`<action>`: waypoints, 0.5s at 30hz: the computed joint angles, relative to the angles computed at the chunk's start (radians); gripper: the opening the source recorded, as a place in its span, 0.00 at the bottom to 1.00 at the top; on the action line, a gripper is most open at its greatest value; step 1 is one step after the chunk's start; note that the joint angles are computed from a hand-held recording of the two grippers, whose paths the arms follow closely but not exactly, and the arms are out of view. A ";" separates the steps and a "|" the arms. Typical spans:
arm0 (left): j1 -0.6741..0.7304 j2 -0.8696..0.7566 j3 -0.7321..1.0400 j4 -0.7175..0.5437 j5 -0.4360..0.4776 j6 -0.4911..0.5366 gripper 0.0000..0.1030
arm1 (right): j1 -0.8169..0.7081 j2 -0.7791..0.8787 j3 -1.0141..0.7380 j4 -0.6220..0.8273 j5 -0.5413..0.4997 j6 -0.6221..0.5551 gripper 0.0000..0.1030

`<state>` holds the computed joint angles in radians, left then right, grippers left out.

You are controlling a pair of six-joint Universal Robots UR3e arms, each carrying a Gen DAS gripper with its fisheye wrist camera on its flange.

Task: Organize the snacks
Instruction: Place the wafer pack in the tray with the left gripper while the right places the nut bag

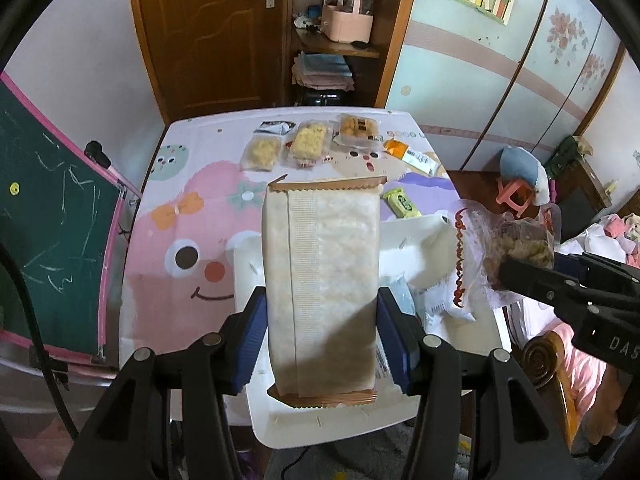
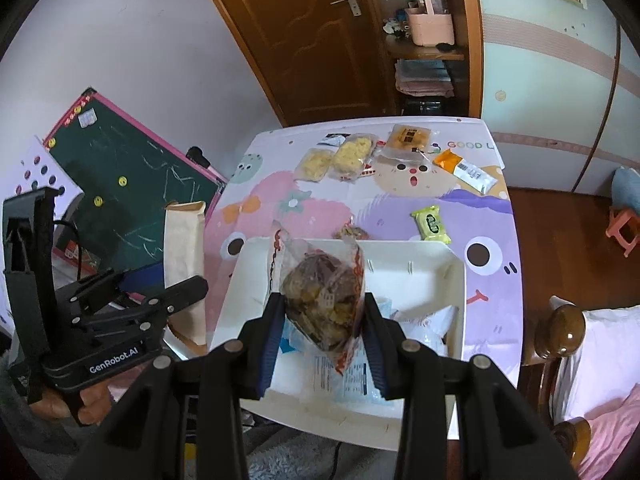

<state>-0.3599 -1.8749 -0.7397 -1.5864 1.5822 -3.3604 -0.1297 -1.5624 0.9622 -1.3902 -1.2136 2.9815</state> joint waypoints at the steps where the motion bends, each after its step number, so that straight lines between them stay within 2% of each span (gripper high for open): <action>1: -0.004 0.000 -0.002 -0.005 0.004 -0.006 0.50 | 0.009 -0.003 0.007 -0.005 -0.014 0.004 0.37; 8: -0.023 0.011 -0.053 -0.009 0.024 -0.023 0.50 | 0.067 -0.015 0.055 -0.024 -0.098 0.033 0.37; 15: -0.031 0.010 -0.070 -0.020 0.034 -0.039 0.50 | 0.082 -0.023 0.084 -0.014 -0.131 0.041 0.37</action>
<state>-0.3906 -1.8652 -0.8100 -1.6067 1.6158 -3.3991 -0.0472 -1.5857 1.0458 -1.4046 -1.3442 3.0223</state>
